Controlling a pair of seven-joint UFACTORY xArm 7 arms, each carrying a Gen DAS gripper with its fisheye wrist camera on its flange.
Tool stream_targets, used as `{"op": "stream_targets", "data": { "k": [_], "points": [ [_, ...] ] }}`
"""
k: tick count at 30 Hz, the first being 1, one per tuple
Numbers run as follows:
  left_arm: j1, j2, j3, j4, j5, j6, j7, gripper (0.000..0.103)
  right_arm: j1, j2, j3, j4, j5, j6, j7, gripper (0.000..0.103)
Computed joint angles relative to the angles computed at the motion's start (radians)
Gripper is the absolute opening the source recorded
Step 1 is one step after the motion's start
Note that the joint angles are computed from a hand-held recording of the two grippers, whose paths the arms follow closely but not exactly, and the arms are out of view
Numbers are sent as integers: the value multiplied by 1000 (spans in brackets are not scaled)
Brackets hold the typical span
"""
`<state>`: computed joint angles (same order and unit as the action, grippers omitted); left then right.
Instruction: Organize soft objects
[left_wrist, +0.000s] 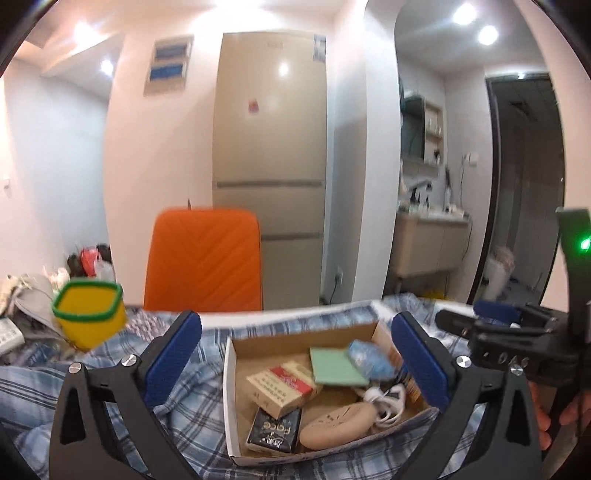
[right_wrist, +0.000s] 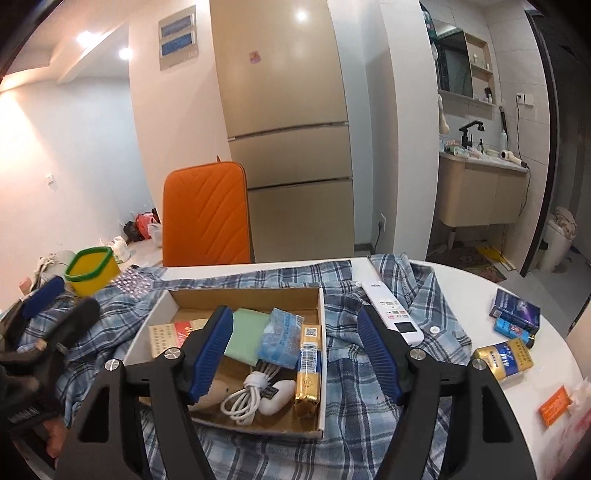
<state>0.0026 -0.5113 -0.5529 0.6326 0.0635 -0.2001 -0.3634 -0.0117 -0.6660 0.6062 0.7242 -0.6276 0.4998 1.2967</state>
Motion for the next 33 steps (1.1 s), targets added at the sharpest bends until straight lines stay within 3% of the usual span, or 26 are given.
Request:
{"op": "stream_targets", "data": {
  "k": [3,7,10,12,15,17,20,33],
  "points": [
    [-50,-55,49,-24,1,-9,4,103,25,-51,6,4,-3,40,-23,74],
    [-117,-132,108,-60,-2,-6,7,103,18,-152,54,13,-25,80,-41,87],
    [-178,-197,161,-86,4,1,18,103,17,-227,71,9,-9,77,-48,87],
    [-156,-264,146,-110,-5,-8,8,103,7,-282,85,6,9,77,-45,87],
    [-201,-323,188,-132,-2,-3,12,103,-4,-361,96,0,37,67,-52,89],
    [-219,-346,206,-142,1,5,17,103,-14,-404,102,0,55,59,-62,100],
    [-188,-382,188,-157,-1,5,11,103,-37,-472,126,4,79,70,-75,103],
    [-193,-462,170,-332,-18,-97,-36,103,-83,-654,238,-81,222,39,-105,103]
  ]
}}
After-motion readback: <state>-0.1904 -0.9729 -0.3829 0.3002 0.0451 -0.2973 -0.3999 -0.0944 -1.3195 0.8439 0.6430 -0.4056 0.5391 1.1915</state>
